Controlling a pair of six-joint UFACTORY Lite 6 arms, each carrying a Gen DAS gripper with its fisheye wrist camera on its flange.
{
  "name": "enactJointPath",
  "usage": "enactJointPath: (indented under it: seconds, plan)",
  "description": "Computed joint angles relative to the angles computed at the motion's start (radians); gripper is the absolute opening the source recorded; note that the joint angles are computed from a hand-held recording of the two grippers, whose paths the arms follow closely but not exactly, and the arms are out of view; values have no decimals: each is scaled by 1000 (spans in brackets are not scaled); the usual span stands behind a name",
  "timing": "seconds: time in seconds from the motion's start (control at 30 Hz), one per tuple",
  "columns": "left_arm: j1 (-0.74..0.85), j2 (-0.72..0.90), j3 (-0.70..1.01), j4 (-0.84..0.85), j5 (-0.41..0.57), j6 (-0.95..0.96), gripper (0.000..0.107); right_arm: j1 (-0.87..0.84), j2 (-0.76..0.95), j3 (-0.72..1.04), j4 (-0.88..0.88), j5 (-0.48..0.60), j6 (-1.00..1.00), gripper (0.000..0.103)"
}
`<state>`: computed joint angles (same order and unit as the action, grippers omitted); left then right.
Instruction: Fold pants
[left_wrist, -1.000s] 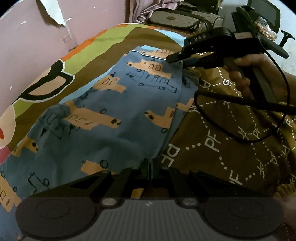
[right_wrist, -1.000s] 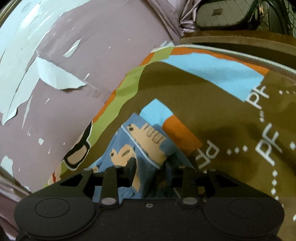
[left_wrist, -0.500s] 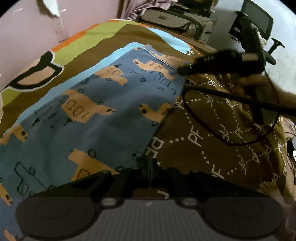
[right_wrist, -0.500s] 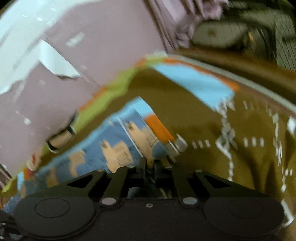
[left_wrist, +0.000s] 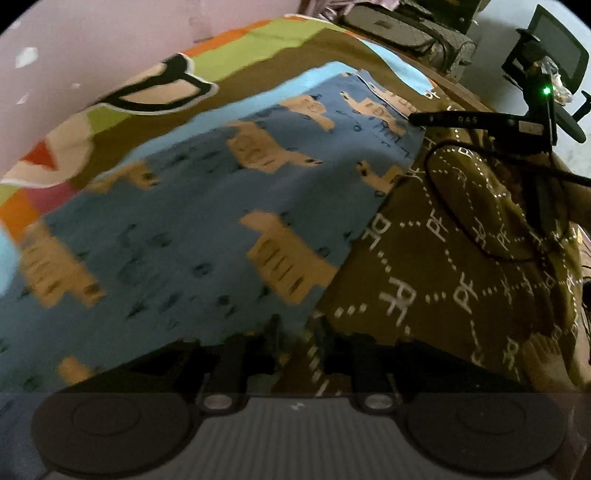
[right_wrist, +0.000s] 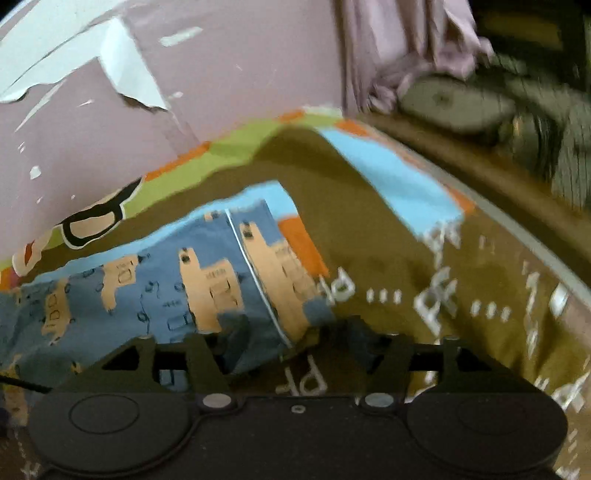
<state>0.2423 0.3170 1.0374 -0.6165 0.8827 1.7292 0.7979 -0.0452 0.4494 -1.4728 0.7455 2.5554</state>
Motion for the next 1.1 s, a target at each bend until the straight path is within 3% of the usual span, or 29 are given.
enactJointPath:
  seconds: [0.07,0.17,0.3,0.47,0.5,0.57,0.63,0.7,0.87,0.97,1.03,1.07,1.1]
  plan:
    - [79,-5,55,-19,55,45,64,-6,-15,20,-53,7,-80,88]
    - [143,59,187,-67,69,62,66,-49,9,86,-179,-3,-174,93]
    - [119,211,366,-198,-57,-6,64,-187,89,226,-480,-221,-94,94]
    - [-8,494,717,-56,-162,-352,42,-210,254,344,-867,-325,299,90]
    - [-25,531,763,-23,-170,-388,28,-202,277,356,-888,-330,330,89]
    - [-52,579,825,32,-212,-467,12,-185,312,362,-941,-333,401,89]
    - [-58,601,853,43,-215,-502,10,-163,321,352,-919,-331,397,88]
    - [-71,571,782,52,-281,-458,10,-133,337,345,-814,-311,311,88]
    - [-115,424,541,-6,-483,-360,16,-87,330,281,-529,-215,162,89]
    - [-130,302,411,-240,-468,-111,20,-71,201,144,-477,-163,219,92]
    - [-149,253,372,-339,-376,-14,42,-47,102,46,-412,-118,251,98]
    - [-173,233,354,-396,-330,26,62,-39,56,2,-378,-106,265,98]
    - [-203,215,329,-461,-305,69,67,-35,6,-46,-353,-101,289,98]
